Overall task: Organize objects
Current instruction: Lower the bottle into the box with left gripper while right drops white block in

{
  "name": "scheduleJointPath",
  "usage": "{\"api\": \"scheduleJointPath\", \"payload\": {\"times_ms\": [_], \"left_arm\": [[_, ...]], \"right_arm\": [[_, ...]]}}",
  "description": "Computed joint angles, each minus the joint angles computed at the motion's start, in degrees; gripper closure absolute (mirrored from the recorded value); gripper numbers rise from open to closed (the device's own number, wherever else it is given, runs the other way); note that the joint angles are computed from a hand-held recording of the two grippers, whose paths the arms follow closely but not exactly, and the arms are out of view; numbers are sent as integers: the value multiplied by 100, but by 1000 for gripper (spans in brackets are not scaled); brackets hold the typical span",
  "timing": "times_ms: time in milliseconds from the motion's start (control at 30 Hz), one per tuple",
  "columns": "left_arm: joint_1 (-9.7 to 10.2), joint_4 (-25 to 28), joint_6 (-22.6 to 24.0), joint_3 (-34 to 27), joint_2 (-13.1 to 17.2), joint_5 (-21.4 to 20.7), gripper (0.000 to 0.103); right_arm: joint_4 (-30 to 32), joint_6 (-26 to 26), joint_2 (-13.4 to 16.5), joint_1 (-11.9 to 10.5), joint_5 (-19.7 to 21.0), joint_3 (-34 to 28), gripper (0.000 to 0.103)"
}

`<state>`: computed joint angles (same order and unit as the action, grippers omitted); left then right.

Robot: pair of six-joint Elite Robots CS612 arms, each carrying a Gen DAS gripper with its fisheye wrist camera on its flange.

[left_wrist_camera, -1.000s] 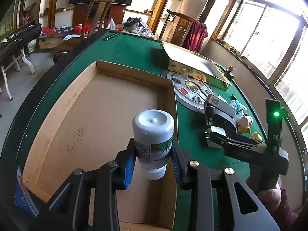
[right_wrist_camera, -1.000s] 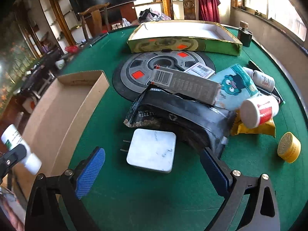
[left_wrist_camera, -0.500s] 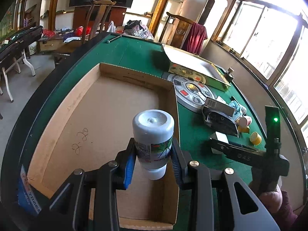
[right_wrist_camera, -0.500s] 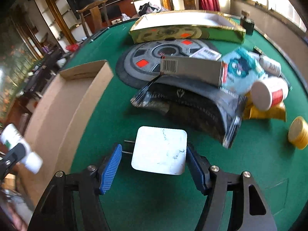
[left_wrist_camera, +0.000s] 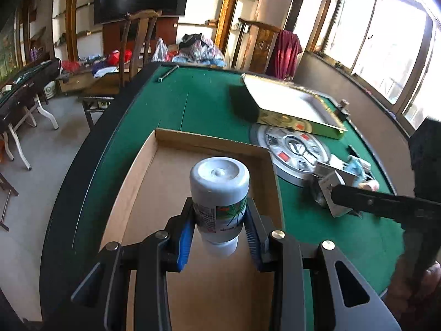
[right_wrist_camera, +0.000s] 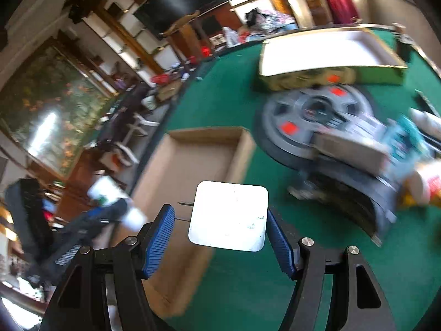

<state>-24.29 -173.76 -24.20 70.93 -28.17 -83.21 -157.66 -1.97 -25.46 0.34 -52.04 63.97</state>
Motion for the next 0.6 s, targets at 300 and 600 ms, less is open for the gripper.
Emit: {"api": "scheduleJointPath", "payload": {"times_ms": [300,600], "left_arm": [[214,1279,-124,-1493,824,-276,70],[257,1417,-80,-1979,1136,-614,54]], "right_arm": [[1581,287,967,313,58,-1987,31],[2081,326,1440,480,-453,-2875,31]]}}
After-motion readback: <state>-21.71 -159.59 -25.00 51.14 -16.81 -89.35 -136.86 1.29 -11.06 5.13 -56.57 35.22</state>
